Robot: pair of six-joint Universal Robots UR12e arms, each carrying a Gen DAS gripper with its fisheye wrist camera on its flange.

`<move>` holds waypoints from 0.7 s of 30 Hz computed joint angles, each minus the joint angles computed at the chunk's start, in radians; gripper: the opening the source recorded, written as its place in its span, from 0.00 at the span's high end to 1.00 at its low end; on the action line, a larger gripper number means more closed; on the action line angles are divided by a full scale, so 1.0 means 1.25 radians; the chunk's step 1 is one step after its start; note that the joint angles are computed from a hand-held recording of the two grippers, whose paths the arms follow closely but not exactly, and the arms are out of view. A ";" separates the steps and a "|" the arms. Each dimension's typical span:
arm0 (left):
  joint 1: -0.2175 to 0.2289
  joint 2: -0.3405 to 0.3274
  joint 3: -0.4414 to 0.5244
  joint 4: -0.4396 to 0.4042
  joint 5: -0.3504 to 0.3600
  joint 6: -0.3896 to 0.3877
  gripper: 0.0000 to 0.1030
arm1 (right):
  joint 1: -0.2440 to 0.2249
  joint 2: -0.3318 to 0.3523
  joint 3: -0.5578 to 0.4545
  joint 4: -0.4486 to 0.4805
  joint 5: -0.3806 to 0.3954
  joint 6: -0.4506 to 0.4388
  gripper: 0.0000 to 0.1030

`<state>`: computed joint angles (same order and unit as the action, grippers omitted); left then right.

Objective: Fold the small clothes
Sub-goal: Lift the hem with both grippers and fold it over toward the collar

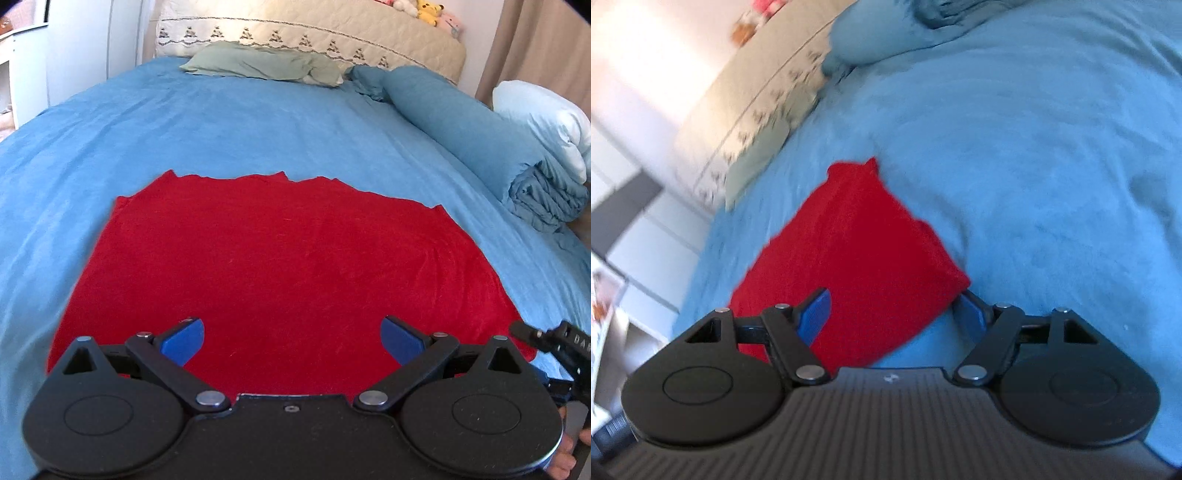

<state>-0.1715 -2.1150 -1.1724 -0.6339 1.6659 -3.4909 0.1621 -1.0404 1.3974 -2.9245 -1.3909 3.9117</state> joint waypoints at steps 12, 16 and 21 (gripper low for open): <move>0.009 -0.090 0.130 -0.097 0.006 -0.019 0.00 | 0.008 0.035 -0.083 0.092 -0.040 -0.029 0.70; 0.004 -0.116 0.168 -0.132 0.038 0.004 0.00 | 0.019 0.032 -0.096 0.099 -0.067 -0.084 0.73; -0.009 -0.152 0.237 -0.222 0.087 0.094 0.00 | 0.037 0.040 -0.154 0.113 -0.069 -0.154 0.74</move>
<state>-0.1822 -2.3053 -0.8767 -0.9114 1.7743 -3.3733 0.2080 -0.9899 1.2053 -2.7830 -1.4777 3.7191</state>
